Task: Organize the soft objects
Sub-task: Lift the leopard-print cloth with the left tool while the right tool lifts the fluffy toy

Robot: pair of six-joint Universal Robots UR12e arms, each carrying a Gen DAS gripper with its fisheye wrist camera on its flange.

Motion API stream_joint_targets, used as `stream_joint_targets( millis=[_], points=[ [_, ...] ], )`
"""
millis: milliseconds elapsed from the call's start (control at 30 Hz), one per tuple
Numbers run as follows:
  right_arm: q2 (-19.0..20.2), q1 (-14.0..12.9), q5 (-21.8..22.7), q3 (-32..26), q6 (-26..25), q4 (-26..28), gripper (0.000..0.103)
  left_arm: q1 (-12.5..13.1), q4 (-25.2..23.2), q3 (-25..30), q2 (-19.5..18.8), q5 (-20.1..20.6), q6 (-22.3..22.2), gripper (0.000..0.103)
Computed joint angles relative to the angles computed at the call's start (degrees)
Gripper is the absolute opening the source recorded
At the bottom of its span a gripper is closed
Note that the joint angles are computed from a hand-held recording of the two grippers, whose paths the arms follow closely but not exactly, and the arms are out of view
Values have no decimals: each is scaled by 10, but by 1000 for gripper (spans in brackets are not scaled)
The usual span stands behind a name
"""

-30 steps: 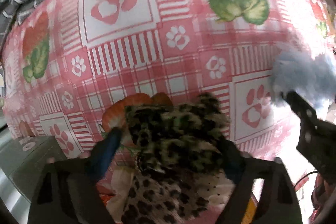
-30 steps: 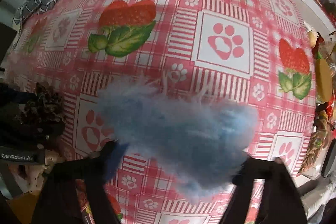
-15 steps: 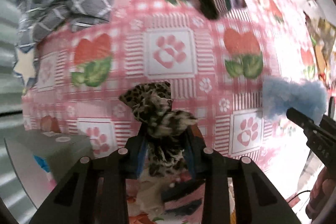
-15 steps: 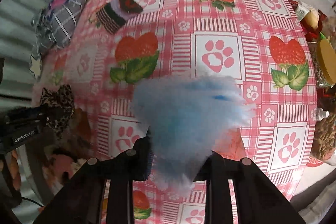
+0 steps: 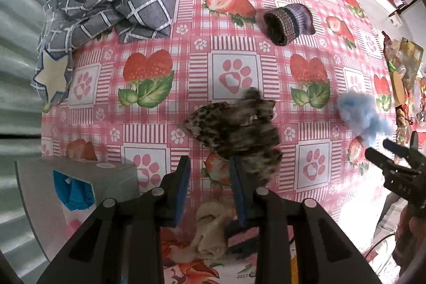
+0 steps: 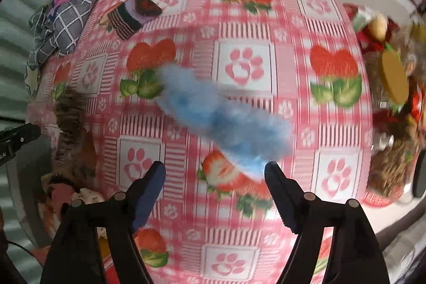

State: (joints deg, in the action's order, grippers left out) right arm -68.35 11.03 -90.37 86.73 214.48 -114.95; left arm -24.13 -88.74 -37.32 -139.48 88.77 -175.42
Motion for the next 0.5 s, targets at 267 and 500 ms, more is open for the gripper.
stream_joint_targets(
  millis=[267, 500],
  points=[
    [48, 10, -78, -53, -97, 35, 78, -13, 10, 45, -34, 18, -5, 82],
    [74, 1, -92, -71, -117, 49, 79, -21, -122, 169, -116, 20, -43, 82]
  ],
)
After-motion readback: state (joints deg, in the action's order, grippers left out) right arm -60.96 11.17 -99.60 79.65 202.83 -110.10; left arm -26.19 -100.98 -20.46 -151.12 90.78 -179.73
